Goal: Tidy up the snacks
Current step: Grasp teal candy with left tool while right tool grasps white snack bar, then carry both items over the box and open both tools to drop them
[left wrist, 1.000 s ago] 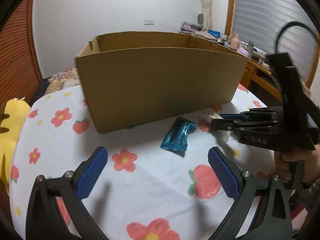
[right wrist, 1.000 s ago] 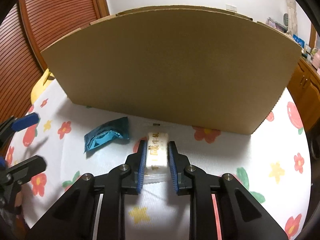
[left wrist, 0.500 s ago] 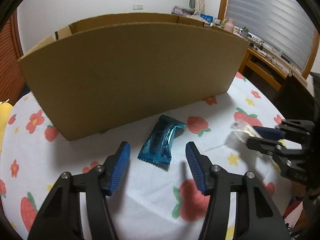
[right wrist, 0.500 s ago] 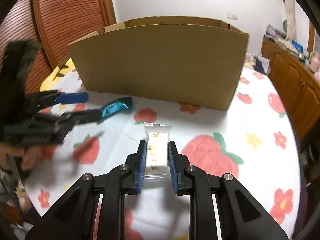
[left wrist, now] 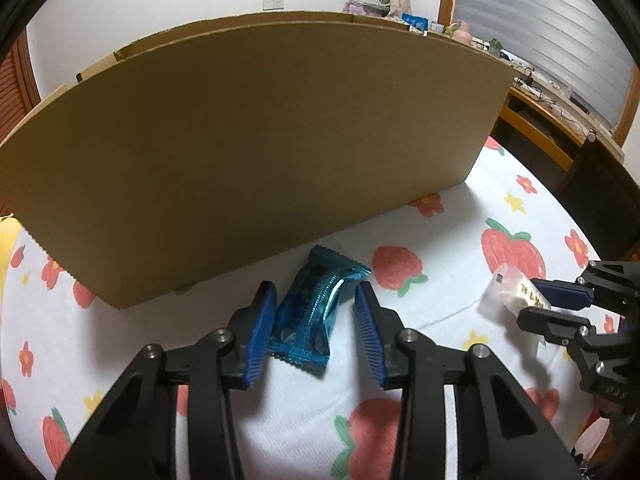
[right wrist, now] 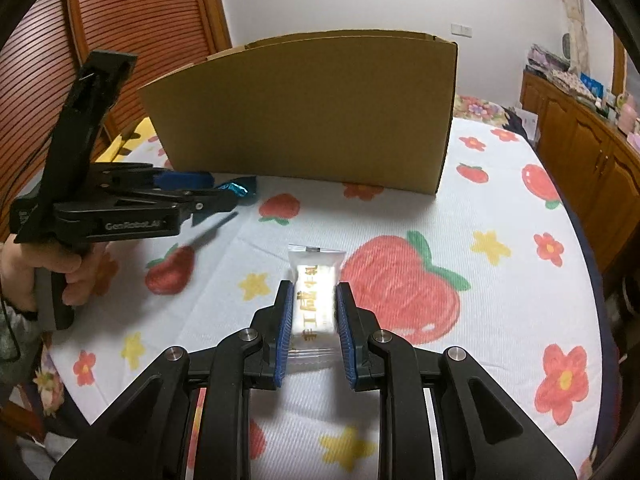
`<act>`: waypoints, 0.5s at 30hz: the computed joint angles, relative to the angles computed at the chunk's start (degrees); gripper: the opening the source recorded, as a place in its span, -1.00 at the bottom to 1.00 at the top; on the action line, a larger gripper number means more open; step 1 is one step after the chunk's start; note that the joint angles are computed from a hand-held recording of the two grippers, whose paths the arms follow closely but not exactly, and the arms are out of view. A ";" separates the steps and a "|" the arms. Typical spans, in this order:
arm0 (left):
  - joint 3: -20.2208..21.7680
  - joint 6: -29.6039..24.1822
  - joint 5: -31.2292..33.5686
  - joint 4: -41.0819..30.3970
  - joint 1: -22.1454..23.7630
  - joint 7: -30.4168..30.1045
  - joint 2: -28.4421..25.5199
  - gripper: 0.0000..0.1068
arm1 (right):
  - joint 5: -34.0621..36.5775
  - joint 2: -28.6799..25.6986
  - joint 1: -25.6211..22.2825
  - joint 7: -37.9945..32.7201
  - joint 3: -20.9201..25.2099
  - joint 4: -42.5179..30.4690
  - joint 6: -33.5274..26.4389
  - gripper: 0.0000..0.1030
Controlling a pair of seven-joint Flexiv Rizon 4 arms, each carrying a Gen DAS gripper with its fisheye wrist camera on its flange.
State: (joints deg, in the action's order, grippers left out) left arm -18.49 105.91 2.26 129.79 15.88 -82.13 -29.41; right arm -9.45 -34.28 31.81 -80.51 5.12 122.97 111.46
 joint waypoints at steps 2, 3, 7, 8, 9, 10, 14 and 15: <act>0.17 -0.72 -0.33 -0.38 -0.13 0.04 -0.08 -0.31 | 0.19 -0.14 0.48 -0.25 -0.47 -0.12 -0.02 -0.62; 0.09 -1.08 -0.50 -0.47 -0.02 0.09 -0.08 -0.35 | 0.51 -0.14 0.82 -0.30 -0.74 0.01 0.12 -0.62; -0.91 -1.27 -0.74 -0.15 1.24 0.08 0.16 -0.52 | 0.25 -0.30 0.21 -0.19 -0.03 -0.16 -0.13 -0.62; -1.44 -1.34 -0.70 0.03 1.86 0.06 0.25 -0.53 | 0.03 -0.32 -0.12 0.00 0.33 -0.29 -0.42 -0.62; -1.80 -1.30 -0.60 0.26 2.32 0.09 0.35 -0.58 | -0.20 -0.22 -0.62 0.16 0.69 -0.25 -0.52 -0.62; -2.19 -1.25 -0.45 0.54 2.80 0.12 0.47 -0.61 | -0.24 -0.21 -0.69 0.26 0.71 -0.28 -0.52 -0.62; -3.65 -0.10 0.38 1.84 4.78 -0.42 0.78 -0.65 | -0.23 -0.18 -0.31 0.16 0.20 -0.23 -0.30 -0.62; -3.65 0.46 0.57 2.17 4.83 -0.81 0.87 -0.65 | 0.04 -0.15 0.18 0.02 -0.22 -0.15 -0.11 -0.62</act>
